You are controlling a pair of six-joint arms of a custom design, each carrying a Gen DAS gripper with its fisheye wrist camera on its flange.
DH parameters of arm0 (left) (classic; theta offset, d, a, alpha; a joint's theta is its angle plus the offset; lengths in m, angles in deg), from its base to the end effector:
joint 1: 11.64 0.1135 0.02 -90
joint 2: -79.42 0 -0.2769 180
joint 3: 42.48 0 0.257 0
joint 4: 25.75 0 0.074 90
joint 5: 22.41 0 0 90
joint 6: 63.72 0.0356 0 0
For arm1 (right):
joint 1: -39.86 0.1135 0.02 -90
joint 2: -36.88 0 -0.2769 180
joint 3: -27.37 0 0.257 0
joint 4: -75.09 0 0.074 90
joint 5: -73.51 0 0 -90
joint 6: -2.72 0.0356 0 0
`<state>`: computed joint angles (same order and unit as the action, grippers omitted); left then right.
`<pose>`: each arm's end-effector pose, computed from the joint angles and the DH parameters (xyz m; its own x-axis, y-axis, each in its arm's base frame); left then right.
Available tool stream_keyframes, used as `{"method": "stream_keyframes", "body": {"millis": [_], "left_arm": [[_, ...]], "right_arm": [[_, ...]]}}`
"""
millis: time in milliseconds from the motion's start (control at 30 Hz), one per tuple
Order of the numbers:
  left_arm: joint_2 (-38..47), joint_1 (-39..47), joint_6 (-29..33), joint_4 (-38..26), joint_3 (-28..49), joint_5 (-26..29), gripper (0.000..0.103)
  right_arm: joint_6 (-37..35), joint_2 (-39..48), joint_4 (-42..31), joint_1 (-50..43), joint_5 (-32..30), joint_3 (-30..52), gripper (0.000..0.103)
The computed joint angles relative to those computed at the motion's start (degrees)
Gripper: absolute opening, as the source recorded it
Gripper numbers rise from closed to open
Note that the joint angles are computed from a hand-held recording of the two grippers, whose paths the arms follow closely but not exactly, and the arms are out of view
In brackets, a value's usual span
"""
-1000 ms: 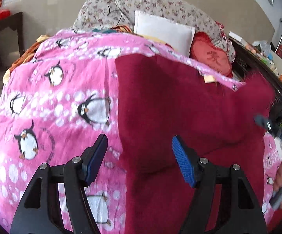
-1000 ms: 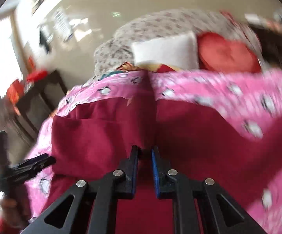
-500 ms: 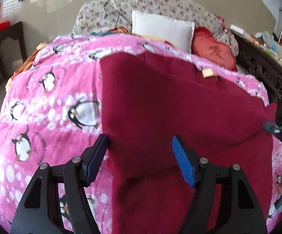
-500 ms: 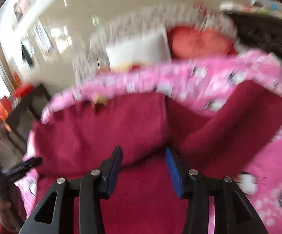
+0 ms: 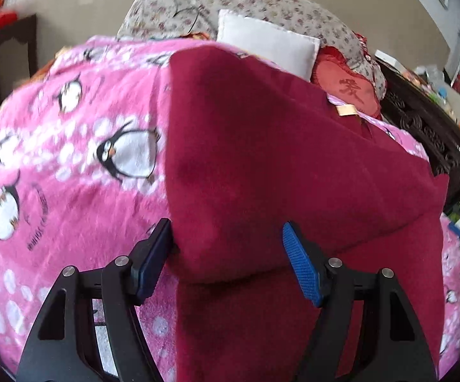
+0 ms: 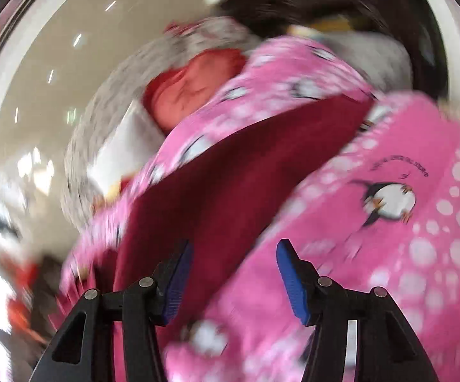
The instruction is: Fold small clothes
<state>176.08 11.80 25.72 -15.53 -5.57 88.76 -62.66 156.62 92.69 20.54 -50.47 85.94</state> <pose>0.2355 0.0881 0.0850 -0.6964 -0.3119 -0.6463 -0.1627 0.9458 -0.2811 0.3428 -0.0991 0.0574 -0.6362 0.5891 -0.4982 0.1730 0.7382 0.6520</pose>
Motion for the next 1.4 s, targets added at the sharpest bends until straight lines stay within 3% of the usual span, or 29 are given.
{"method": "stream_keyframes", "body": {"millis": [133,233,267,333,400,467,500,600,733,833,900,1000,1067,1133,1233,1300,1400], "left_arm": [[1.26,1.50,-1.01,1.30,-0.20,3.03,0.071],[1.27,0.79,-0.82,2.81,-0.99,2.03,0.073],[1.14,0.39,-0.57,3.03,-1.18,1.68,0.074],[0.82,0.19,-0.08,3.22,-1.49,1.49,0.076],[0.61,0.76,0.14,3.09,-1.62,2.37,0.076],[-0.15,2.37,0.30,1.80,-1.47,4.31,0.076],[-1.39,3.34,0.28,0.99,-1.68,4.99,0.076],[-6.44,5.84,1.54,0.66,-3.22,5.07,0.076],[-11.05,9.90,3.35,1.04,-4.95,8.19,0.076],[-10.55,14.16,4.39,0.48,-4.38,12.70,0.076],[-8.48,17.84,4.83,-0.41,-2.92,16.87,0.076],[-4.77,22.61,4.28,-1.39,-0.13,23.08,0.076],[-3.22,25.27,3.32,-1.49,1.24,26.08,0.076],[-1.90,27.36,1.90,-0.45,1.73,28.22,0.076],[-0.55,27.67,1.37,-2.00,3.06,30.31,0.076],[-0.53,26.21,1.15,-2.47,2.79,30.51,0.076],[-1.97,22.78,0.21,-0.58,1.13,27.06,0.076]], "right_arm": [[9.57,9.42,2.86,-3.58,-0.28,9.49,0.053],[17.52,18.44,5.08,-6.14,-8.31,18.42,0.050],[19.83,20.37,6.97,-6.15,-9.17,20.13,0.047],[18.67,21.50,6.98,-5.51,-8.67,22.22,0.023],[16.34,19.60,7.53,-5.14,-7.65,20.73,0.017],[17.54,16.07,15.31,-5.64,-8.42,15.46,0.015],[16.88,12.08,19.10,-5.77,-9.04,11.22,0.015],[9.88,-3.94,19.82,-3.96,-11.73,0.88,0.014],[-3.08,-26.89,7.78,8.80,-9.84,-6.61,0.014],[-13.45,-33.99,-2.00,27.16,-0.28,-6.74,0.014],[-17.53,-29.35,-3.27,40.34,6.54,-4.37,0.014],[-21.22,-12.95,-8.68,53.14,14.49,7.43,0.014],[-20.99,-2.65,-18.95,55.78,14.25,17.99,0.017],[-20.55,1.74,-24.45,55.73,12.03,22.35,0.018],[-19.57,-1.71,-19.09,53.16,10.96,15.94,0.030],[-17.79,-7.23,-11.59,50.68,10.89,7.21,0.037],[-15.67,-16.33,-4.04,45.22,13.94,-3.93,0.050]]}}
